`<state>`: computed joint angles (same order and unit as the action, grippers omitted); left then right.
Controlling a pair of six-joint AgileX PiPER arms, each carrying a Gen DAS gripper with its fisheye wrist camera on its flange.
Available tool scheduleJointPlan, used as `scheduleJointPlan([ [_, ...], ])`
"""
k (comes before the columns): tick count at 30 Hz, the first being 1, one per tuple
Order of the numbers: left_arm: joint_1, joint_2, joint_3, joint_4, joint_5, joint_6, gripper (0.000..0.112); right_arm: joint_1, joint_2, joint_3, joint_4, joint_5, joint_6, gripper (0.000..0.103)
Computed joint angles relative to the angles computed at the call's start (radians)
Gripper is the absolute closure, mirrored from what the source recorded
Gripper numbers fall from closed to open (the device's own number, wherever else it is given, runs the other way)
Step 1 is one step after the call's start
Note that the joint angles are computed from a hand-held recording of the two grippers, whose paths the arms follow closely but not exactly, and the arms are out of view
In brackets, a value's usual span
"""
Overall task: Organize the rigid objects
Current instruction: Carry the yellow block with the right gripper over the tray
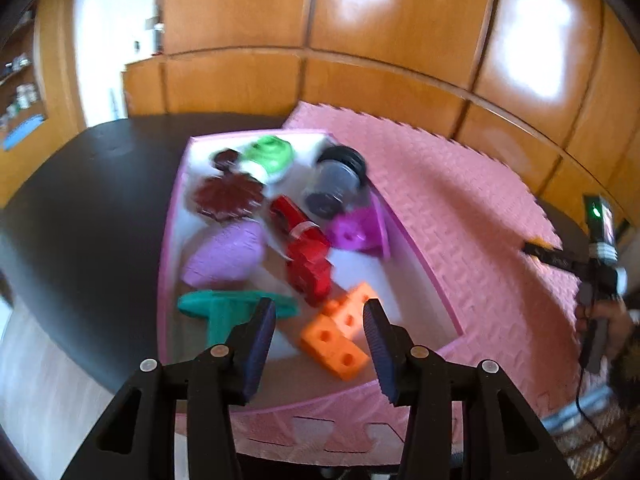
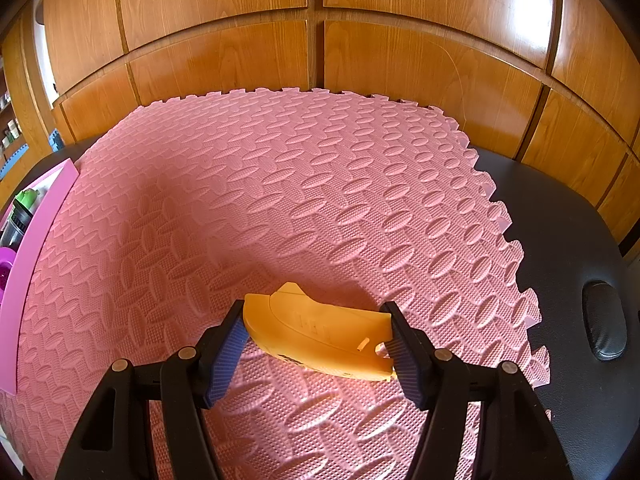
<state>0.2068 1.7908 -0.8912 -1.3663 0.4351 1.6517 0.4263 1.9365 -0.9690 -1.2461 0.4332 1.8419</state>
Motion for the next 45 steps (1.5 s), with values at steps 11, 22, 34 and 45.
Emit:
scheduleJointPlan([
  [11, 0.027, -0.037, 0.002, -0.037, -0.113, -0.055, 0.059, 0.009, 0.004, -0.006, 0.007, 0.020, -0.011, 0.037],
  [22, 0.077, -0.032, -0.010, -0.031, -0.108, -0.077, 0.059, 0.073, -0.001, -0.062, 0.155, 0.094, -0.169, 0.037],
  [34, 0.117, -0.028, -0.002, -0.049, -0.086, -0.056, 0.059, 0.300, -0.036, -0.237, 0.186, 0.011, -0.294, 0.037],
  [45, 0.176, 0.010, -0.020, -0.054, -0.076, -0.056, 0.059, 0.411, 0.188, -0.622, 0.532, 0.084, -0.810, 0.037],
])
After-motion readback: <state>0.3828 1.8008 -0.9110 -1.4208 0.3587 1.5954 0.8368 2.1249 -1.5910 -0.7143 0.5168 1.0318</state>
